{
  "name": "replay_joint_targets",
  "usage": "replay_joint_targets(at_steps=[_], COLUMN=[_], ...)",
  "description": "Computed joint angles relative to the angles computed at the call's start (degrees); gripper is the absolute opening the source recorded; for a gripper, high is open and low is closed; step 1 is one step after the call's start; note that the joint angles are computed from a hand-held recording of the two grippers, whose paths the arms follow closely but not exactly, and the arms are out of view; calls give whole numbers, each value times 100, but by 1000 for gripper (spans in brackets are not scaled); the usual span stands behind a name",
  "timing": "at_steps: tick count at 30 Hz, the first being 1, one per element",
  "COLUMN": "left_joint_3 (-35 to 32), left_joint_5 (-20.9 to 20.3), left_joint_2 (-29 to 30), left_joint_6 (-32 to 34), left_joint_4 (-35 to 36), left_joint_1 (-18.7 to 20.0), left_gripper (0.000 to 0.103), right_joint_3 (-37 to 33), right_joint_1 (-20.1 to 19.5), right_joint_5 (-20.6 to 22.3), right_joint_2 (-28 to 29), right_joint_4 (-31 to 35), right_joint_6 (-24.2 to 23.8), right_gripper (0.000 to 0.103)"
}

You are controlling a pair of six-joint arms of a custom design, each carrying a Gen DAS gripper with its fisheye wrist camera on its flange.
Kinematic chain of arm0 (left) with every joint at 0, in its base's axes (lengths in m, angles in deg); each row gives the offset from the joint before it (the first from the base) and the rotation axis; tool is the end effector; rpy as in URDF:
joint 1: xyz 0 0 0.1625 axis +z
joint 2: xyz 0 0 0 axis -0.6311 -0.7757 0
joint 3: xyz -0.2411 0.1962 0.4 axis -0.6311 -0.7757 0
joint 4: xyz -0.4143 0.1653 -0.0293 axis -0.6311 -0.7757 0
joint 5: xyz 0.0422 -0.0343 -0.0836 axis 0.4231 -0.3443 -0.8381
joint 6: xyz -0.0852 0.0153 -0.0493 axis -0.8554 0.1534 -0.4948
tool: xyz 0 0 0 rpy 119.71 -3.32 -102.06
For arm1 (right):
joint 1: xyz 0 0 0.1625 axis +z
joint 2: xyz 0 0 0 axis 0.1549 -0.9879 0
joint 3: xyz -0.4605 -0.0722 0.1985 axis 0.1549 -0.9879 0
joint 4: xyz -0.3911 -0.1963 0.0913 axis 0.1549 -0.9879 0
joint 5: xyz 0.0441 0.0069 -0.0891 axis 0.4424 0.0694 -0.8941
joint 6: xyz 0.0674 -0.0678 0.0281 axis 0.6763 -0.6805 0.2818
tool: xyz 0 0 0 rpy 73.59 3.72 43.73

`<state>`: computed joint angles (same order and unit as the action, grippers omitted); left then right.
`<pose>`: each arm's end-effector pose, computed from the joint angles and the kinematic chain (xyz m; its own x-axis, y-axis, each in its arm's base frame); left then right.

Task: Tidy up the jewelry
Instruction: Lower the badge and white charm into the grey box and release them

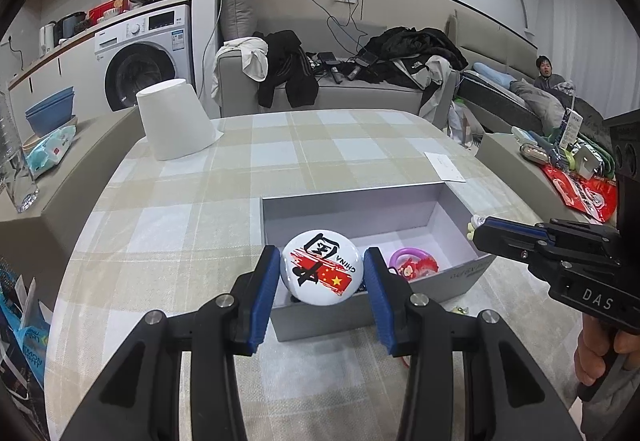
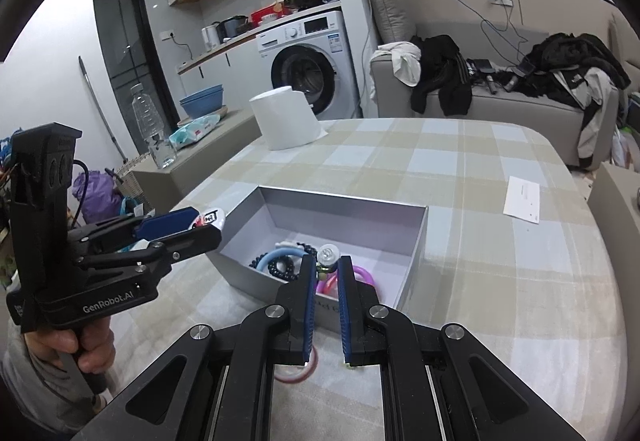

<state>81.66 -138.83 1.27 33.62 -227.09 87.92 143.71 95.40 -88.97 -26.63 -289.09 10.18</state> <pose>-0.1887 -0.4600 0.0762 -0.4992 0.7798 -0.3779 0.8664 0.4407 -0.2350 0.1540 -0.3121 0.1736 -0.8226 0.1439 0.5501 -0.3651 0.6080 -0.7050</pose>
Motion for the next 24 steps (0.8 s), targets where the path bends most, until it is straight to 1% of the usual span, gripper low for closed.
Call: replay_joint_targets(at_steps=[5, 11, 19, 24], left_joint_3=[-65, -174, -243, -268], left_joint_5=[13, 2, 175, 211], left_joint_2=[48, 122, 311, 344], left_joint_6=[-36, -84, -1, 37], left_joint_4=[53, 135, 198, 236], left_joint_1=[22, 16, -18, -13], left_gripper=[37, 37, 37, 37], right_joint_3=[-22, -41, -112, -133], right_joint_1=[-113, -155, -332, -367], right_joint_5=[98, 105, 181, 147], right_joint_2=[-41, -53, -99, -89], right_joint_4=[94, 128, 248, 238], right_joint_6=[-2, -1, 50, 29], right_gripper=[10, 10, 10, 10])
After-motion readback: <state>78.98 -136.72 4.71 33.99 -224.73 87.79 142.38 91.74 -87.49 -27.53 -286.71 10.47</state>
